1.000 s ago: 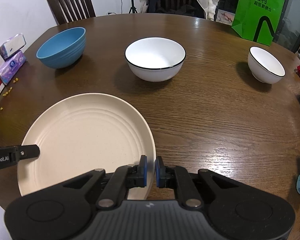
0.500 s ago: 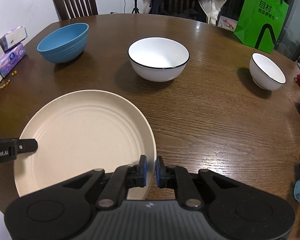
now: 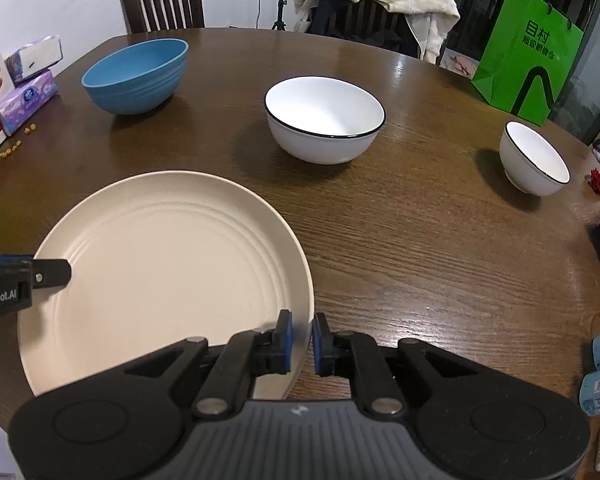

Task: Organize plates and bowls
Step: 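Lower the third plate onto the stacked cream plates with both grippers, then open both grippers to release the plate onto the stack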

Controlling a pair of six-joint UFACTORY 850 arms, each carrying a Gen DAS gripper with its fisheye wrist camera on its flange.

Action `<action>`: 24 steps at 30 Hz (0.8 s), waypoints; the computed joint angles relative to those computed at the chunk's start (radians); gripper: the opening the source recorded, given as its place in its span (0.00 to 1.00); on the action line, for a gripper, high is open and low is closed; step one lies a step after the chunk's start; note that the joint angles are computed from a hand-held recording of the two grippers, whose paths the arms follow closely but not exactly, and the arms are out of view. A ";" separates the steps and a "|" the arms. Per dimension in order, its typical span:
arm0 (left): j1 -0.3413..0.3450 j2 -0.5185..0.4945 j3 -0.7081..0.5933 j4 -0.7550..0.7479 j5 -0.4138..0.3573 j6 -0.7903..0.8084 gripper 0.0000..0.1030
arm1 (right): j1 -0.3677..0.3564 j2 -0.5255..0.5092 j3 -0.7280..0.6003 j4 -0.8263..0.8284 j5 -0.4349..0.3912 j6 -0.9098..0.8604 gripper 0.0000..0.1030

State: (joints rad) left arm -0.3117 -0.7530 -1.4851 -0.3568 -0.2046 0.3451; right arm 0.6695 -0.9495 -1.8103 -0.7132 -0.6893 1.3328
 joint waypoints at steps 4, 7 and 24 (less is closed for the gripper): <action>-0.006 0.004 0.012 0.049 0.020 -0.032 0.15 | 0.007 -0.010 -0.012 -0.021 -0.019 -0.007 0.10; -0.009 0.007 0.018 0.068 0.032 -0.038 0.15 | 0.009 -0.011 -0.010 -0.033 -0.021 -0.001 0.10; -0.024 0.014 0.039 0.321 0.067 -0.259 0.16 | 0.017 -0.022 -0.022 -0.061 -0.038 0.018 0.11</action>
